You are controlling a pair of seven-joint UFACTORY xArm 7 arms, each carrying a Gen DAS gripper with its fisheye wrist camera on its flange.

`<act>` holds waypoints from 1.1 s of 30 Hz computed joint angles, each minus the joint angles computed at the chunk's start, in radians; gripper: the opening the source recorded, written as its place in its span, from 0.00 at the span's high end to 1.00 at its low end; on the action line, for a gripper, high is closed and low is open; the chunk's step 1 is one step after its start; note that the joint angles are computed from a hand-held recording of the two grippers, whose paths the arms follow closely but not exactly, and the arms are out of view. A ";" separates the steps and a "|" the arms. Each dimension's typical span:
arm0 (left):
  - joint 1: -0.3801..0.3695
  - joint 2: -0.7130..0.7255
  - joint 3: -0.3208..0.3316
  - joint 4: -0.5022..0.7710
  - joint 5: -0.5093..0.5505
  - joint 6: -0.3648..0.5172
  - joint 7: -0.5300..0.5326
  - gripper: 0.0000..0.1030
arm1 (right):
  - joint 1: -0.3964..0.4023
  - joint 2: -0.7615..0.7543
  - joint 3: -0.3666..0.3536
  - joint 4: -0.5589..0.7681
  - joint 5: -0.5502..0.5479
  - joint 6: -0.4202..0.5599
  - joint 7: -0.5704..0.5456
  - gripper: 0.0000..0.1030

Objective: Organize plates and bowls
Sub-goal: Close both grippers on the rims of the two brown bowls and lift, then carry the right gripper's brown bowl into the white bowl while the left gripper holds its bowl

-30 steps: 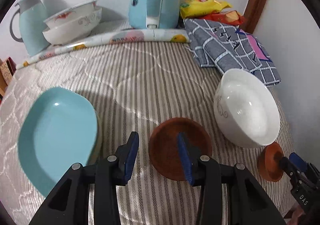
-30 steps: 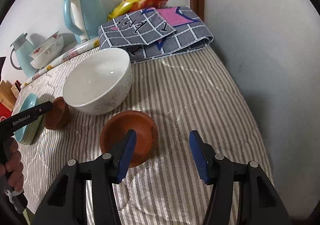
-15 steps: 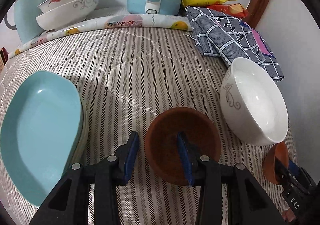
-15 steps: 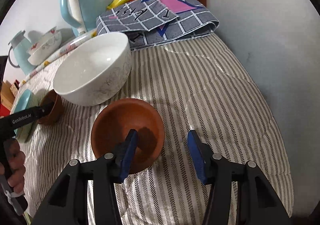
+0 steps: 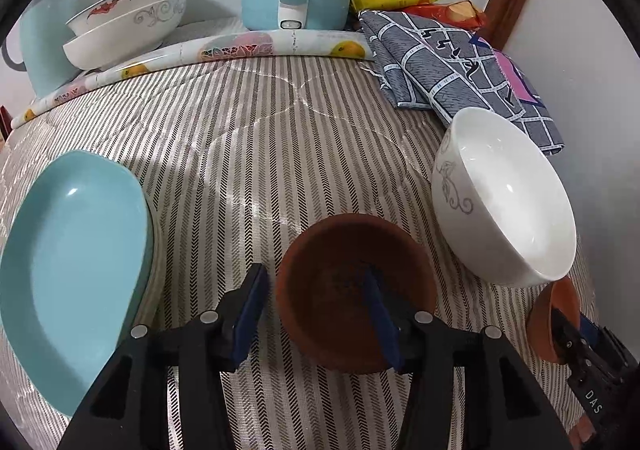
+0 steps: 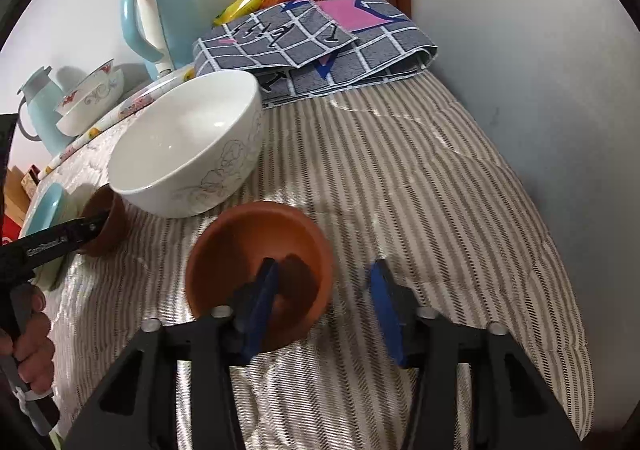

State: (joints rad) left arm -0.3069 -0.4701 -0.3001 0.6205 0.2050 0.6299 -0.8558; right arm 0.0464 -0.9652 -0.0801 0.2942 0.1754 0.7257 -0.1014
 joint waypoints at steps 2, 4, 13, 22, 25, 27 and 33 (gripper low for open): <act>0.001 -0.001 -0.002 0.002 -0.001 0.006 -0.007 0.62 | 0.018 0.003 -0.002 0.010 0.007 0.015 -0.007 0.81; -0.015 -0.010 0.016 -0.012 -0.029 -0.025 0.003 0.70 | 0.010 0.004 0.026 0.014 -0.011 0.013 0.003 0.82; -0.014 -0.041 0.029 -0.029 -0.043 -0.062 0.032 0.90 | -0.003 -0.009 0.020 0.027 -0.012 0.030 0.046 0.92; -0.013 -0.070 0.008 -0.021 -0.055 -0.048 0.067 0.90 | -0.005 -0.043 0.047 0.040 -0.052 0.047 0.067 0.92; -0.019 -0.091 0.013 -0.026 -0.066 -0.049 0.078 0.90 | -0.010 -0.042 0.050 0.053 -0.062 0.049 0.079 0.92; -0.014 -0.109 0.011 -0.027 -0.065 -0.039 0.080 0.90 | -0.010 -0.044 0.048 0.060 -0.065 0.051 0.082 0.92; 0.002 -0.160 0.012 -0.028 -0.069 -0.014 0.089 0.90 | -0.012 -0.057 0.055 0.084 -0.079 0.066 0.098 0.92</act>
State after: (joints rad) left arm -0.3045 -0.6306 -0.2876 0.5930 0.1356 0.6162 -0.7667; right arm 0.0344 -1.0220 -0.0248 0.3786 0.0960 0.7912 -0.0039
